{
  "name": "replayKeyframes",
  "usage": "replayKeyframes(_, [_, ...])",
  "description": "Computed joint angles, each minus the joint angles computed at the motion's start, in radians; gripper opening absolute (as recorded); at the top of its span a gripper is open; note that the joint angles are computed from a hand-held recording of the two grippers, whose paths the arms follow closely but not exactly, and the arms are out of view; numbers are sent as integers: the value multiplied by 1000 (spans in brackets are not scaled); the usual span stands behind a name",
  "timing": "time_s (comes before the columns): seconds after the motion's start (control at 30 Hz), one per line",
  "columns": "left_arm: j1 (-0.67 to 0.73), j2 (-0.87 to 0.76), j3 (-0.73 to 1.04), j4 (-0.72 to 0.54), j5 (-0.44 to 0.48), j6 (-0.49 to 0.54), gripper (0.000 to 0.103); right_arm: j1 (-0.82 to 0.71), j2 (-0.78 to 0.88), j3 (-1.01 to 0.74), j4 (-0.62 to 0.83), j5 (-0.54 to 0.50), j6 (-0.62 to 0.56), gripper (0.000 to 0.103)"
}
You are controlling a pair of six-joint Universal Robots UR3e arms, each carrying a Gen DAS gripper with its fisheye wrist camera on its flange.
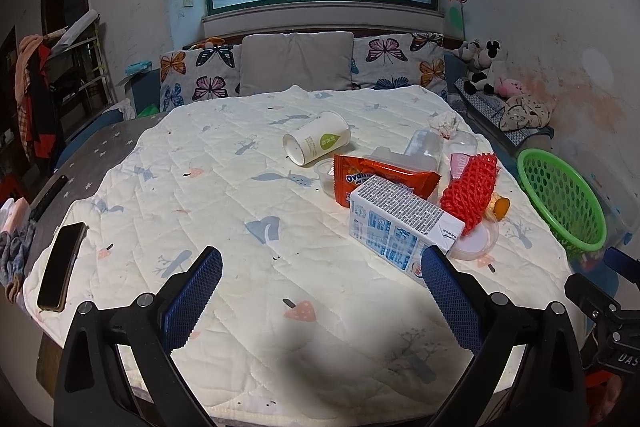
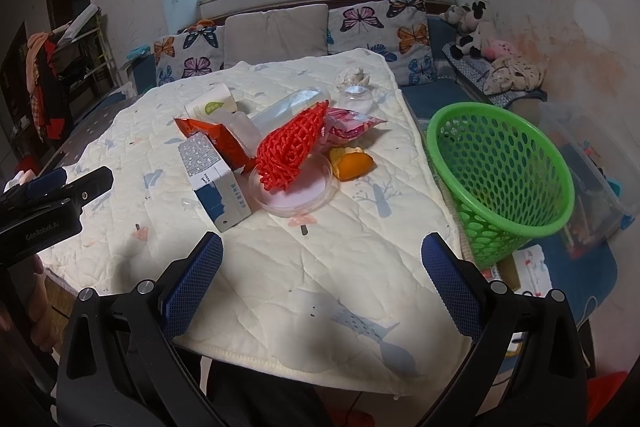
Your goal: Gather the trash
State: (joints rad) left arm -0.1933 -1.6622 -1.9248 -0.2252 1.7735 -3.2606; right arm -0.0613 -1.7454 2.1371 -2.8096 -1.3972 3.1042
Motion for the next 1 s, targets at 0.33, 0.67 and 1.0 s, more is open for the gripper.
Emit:
replayKeyframes(0.33, [-1,4,5,-8,7,-6,97,0,3,-3,-1,-1,-1,99])
replayKeyframes(0.67, [0,5,5,-12,6,-4,97,-9,14,-16,-1,2,-4,99])
replayKeyframes(1.0, [8,-39,92,-65,3,-8,97,-20,73,-68,-5,14,-10,99])
